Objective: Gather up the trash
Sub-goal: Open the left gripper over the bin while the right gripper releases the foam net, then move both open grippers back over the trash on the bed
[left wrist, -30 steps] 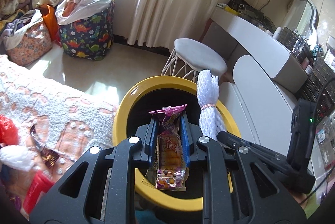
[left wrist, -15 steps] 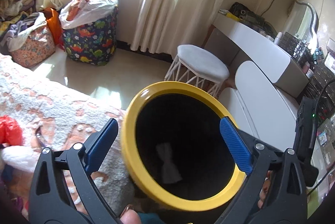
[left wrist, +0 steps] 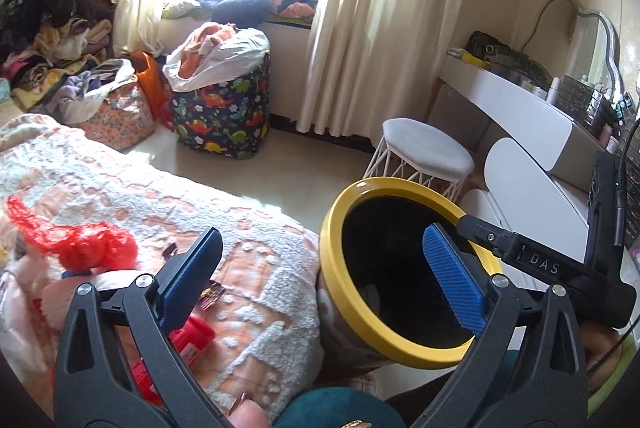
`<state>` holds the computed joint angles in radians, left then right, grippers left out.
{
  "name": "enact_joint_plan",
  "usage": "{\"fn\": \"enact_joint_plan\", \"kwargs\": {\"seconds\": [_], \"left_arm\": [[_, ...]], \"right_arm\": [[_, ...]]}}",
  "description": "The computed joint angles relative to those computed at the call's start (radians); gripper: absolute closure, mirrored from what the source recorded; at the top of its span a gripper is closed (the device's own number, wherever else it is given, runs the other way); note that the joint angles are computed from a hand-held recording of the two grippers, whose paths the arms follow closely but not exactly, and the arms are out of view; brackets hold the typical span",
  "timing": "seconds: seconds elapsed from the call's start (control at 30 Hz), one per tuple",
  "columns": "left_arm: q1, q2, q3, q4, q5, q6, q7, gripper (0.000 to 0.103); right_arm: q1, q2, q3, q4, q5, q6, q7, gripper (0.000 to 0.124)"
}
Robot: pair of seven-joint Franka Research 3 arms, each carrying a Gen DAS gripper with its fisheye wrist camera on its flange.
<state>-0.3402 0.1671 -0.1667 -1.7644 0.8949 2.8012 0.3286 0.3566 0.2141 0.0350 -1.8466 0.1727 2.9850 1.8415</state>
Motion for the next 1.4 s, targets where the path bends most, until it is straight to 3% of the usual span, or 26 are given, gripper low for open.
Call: {"fn": "enact_joint_plan", "kwargs": {"seconds": [0.5, 0.8, 1.4], "left_arm": [[0.074, -0.147, -0.025, -0.152, 0.152, -0.028, -0.195, 0.011], [0.135, -0.229, -0.053, -0.230, 0.191, -0.044, -0.266, 0.011], [0.240, -0.368, -0.086, -0.370, 0.205, -0.061, -0.355, 0.011]], "right_arm": [[0.029, -0.004, 0.047, 0.012, 0.044, 0.021, -0.071, 0.048], [0.035, -0.003, 0.088, 0.028, 0.111, 0.004, -0.179, 0.046], [0.129, 0.010, 0.087, 0.042, 0.051, -0.039, -0.133, 0.041]]}}
